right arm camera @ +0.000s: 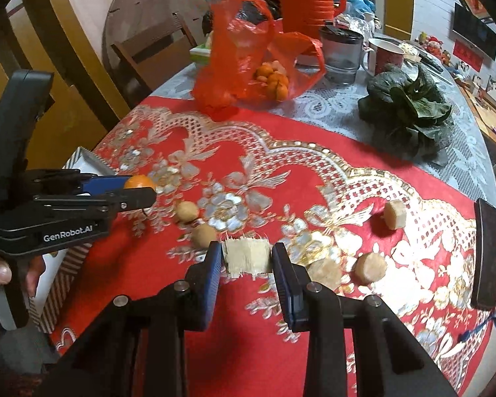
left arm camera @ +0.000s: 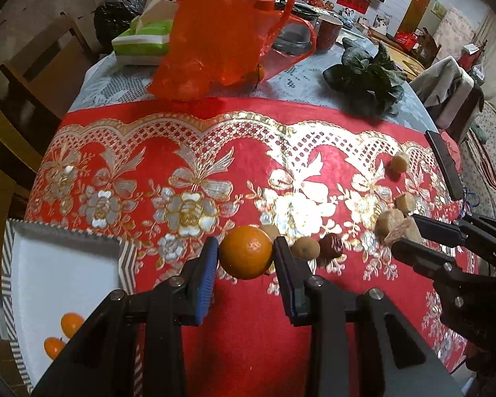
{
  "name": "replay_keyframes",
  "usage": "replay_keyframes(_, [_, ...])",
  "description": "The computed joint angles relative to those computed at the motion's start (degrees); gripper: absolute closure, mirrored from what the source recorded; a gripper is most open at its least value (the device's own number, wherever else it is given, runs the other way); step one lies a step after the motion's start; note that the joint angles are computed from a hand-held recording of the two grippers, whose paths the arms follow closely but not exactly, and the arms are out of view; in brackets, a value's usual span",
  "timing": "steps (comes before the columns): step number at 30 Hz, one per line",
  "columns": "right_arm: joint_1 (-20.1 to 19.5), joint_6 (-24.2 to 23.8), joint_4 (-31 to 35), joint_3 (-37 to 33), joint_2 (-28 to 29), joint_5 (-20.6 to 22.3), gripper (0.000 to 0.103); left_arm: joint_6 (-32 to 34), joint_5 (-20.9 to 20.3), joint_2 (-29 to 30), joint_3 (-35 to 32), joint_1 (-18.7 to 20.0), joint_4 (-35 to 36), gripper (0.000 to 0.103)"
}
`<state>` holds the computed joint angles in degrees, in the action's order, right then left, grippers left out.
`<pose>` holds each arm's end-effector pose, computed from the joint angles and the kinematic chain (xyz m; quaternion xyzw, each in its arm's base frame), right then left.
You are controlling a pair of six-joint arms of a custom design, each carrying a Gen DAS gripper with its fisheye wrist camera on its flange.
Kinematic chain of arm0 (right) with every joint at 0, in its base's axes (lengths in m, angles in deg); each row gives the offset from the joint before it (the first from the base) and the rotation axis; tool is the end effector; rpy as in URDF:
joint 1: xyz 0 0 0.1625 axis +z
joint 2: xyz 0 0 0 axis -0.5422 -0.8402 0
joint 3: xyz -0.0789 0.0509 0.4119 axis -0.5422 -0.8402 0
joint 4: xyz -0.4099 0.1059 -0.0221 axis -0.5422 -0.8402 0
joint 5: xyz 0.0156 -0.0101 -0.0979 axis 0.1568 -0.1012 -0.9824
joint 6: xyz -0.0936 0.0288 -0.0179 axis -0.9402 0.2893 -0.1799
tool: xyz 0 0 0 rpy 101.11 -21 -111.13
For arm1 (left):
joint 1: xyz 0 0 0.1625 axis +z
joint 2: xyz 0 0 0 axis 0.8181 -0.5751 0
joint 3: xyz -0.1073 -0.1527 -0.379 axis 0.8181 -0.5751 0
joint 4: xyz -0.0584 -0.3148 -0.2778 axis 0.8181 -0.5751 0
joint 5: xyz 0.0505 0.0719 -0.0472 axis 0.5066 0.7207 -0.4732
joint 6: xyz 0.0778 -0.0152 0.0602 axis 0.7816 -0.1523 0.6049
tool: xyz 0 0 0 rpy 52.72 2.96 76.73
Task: Organize fruits
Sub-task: 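Carry both to the white tray, left tool releasing mandarin while right tool releases cube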
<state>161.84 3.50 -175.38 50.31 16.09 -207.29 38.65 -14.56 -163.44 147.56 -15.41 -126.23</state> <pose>0.3369 -0.3115 0.0971 0.1118 -0.9224 0.2420 0.2794 -0.1667 -0.3785 0.2916 0.2856 0.9144 -0.0896 0.2725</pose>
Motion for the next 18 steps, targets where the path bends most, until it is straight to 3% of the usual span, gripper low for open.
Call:
replay_keyframes(8, [2.6,0.8,0.5,-1.9,2.4,0.8,0.069,-2.4,1.1,-4.8,0.5,-1.4,4.5,0.070])
replay_keyframes(18, [4.3,-1.7,0.7,-6.6,7.3,3.1,0.069,-4.2,3.7,-9.5,-0.4,-0.6,9.3,0.070])
